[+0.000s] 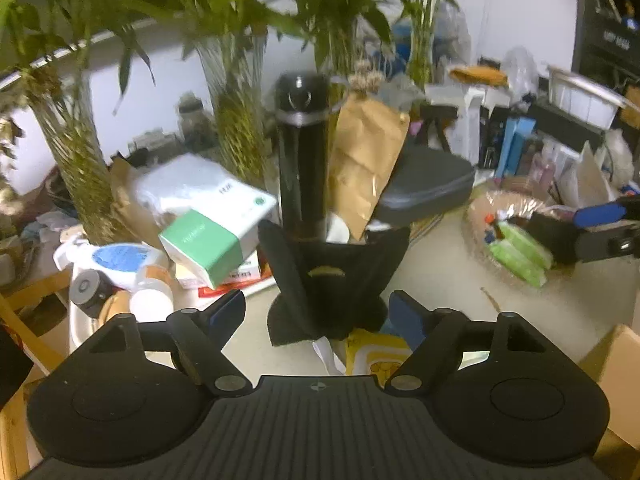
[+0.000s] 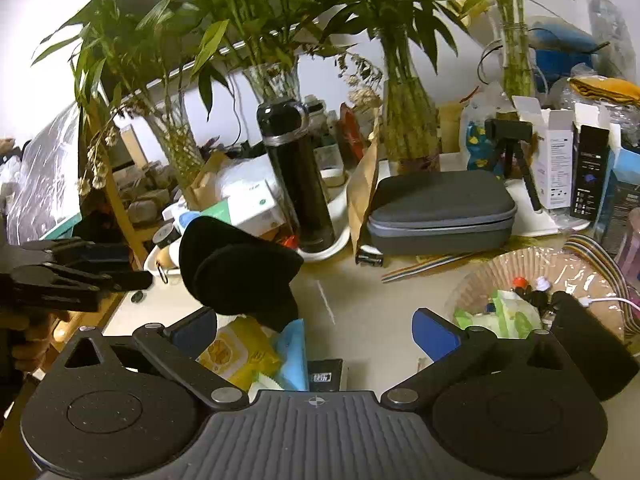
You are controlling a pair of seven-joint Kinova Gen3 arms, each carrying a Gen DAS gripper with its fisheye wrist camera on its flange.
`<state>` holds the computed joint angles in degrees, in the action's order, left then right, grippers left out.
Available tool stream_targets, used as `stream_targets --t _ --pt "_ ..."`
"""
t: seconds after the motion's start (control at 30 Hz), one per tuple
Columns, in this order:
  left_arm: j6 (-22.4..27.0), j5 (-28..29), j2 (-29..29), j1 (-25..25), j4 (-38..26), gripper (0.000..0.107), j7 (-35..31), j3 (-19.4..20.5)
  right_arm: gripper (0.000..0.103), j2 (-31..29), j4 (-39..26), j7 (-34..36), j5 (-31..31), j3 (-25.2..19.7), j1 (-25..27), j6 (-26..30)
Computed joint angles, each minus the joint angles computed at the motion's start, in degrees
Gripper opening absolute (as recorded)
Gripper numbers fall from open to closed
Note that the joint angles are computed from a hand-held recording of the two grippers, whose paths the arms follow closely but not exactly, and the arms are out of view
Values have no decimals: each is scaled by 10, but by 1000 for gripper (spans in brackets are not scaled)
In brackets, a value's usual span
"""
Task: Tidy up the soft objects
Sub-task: 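Lower the left tool onto the black fabric piece and close it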
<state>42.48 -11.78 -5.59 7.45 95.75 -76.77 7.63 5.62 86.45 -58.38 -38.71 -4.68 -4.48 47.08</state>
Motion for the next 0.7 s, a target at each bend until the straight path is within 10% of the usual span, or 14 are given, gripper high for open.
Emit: stream_targets --t 0.7 --pt "161 56 130 16 -174 81 -69 -25 103 3 2 -14 2 -3 2 -14"
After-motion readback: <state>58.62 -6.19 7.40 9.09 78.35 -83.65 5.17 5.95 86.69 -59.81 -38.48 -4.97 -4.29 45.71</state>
